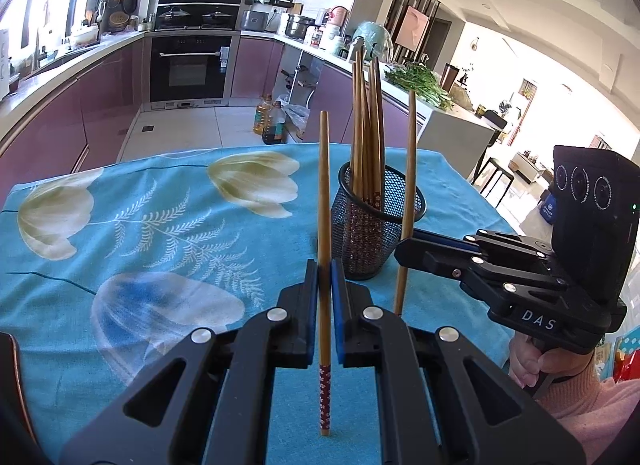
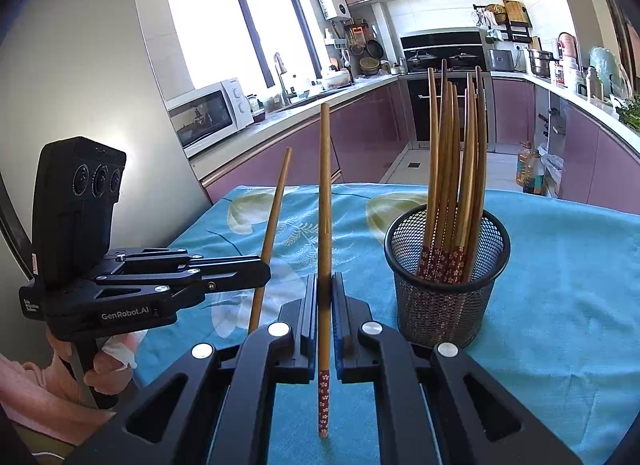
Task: Organize utensils
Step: 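Lift the right tool's chopstick upright toward the mesh cup while the left tool lifts its own, then carry the right tool's chopstick over the mesh cup while the left tool brings its own alongside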
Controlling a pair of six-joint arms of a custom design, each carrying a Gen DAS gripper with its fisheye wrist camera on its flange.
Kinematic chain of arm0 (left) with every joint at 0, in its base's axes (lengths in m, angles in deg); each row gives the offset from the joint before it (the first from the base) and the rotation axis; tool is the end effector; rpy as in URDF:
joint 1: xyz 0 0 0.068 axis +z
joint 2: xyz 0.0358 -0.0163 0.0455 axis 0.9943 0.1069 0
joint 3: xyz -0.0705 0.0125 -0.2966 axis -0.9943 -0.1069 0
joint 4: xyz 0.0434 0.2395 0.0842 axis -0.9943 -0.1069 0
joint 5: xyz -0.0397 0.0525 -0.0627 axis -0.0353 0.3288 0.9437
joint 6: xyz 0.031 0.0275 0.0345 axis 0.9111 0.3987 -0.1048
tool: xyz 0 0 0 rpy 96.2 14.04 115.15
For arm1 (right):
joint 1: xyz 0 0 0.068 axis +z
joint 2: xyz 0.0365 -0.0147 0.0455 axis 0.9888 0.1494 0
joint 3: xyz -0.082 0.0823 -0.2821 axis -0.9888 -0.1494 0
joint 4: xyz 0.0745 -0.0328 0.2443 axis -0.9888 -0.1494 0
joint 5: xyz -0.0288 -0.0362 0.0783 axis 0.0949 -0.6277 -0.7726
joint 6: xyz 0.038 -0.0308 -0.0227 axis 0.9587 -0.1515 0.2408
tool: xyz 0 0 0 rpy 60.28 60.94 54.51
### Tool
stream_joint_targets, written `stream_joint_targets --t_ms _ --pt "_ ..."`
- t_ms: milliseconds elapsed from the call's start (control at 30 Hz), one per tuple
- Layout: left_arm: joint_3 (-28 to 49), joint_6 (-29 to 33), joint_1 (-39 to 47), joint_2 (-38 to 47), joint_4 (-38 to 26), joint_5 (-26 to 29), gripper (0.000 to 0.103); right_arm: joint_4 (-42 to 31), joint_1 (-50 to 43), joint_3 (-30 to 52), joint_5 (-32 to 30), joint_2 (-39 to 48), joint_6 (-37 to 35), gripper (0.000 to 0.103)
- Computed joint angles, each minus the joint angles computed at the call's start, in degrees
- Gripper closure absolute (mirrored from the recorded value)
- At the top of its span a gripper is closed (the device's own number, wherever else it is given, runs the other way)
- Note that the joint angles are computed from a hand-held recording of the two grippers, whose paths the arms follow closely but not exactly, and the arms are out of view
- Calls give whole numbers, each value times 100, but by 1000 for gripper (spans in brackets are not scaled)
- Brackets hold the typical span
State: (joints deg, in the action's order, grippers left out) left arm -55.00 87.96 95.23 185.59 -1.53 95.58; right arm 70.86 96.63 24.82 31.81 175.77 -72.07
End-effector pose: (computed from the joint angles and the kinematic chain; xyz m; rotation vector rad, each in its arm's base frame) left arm 0.1874 0.0229 0.0896 0.0295 2.2652 -0.3605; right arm 0.2368 0.0861 0.1000 -0.7850 2.0880 0.7684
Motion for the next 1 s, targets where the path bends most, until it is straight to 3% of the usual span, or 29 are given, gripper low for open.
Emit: stream_joint_targets --t_ms 733,1000 --pt "-96 47 -306 -376 -268 -12 96 -153 359 75 180 136 -154 97" --pt "-84 123 -490 -249 -234 -128 95 158 431 -114 173 98 -120 97"
